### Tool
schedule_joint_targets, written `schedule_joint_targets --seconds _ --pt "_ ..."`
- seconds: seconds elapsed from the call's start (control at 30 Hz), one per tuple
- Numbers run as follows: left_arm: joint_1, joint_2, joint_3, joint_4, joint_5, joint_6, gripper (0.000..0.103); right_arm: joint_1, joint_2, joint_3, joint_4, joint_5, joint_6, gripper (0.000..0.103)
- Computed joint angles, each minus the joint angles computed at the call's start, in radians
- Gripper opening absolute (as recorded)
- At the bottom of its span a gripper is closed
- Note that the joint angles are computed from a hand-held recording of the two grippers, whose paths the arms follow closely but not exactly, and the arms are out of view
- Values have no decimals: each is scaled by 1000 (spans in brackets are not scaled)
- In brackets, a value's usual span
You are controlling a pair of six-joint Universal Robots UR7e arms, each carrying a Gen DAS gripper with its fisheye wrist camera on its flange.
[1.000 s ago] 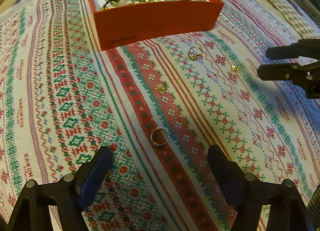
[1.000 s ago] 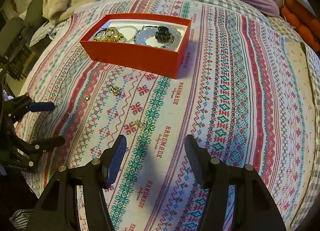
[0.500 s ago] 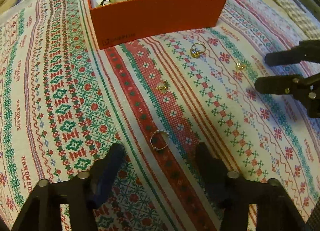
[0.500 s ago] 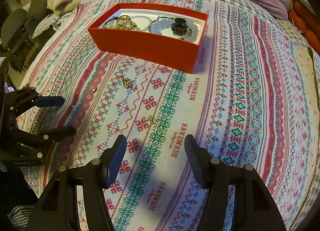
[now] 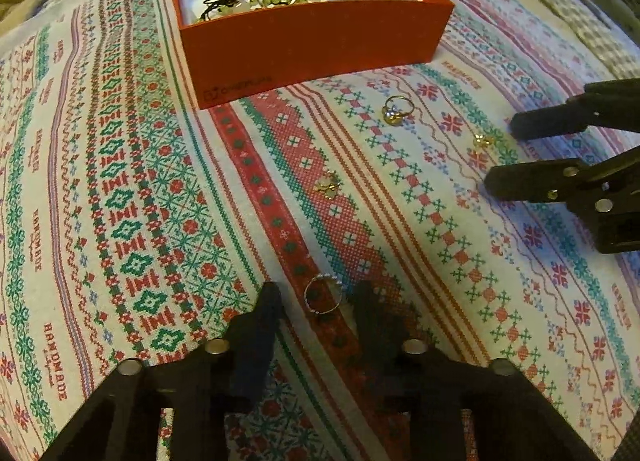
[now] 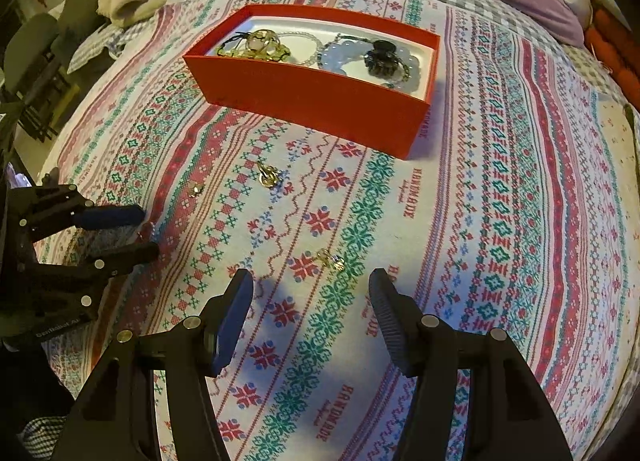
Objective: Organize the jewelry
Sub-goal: 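Grasp the small silver ring with the left tool while the right tool grasps a gold earring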
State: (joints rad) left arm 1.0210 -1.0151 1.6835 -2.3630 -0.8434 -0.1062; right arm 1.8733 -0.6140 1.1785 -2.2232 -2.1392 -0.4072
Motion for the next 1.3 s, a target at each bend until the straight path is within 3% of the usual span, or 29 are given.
schedule_joint_targets --seconds 0.1,0.37,0.87,1.03,1.3 --pt "-6 12 -4 -4 8 14 13 1 10 -9 1 2 -3 63" --pt "-18 49 -39 6 26 8 13 5 35 -27 -12 3 -20 63" --pt "-15 21 -36 44 81 -52 13 12 97 -81 -47 5 -62 62" --pt "-10 23 -42 43 78 -53 13 15 119 -106 -53 3 -73 55" --pt "-15 19 -38 52 81 -70 13 16 137 -130 -58 11 -82 30"
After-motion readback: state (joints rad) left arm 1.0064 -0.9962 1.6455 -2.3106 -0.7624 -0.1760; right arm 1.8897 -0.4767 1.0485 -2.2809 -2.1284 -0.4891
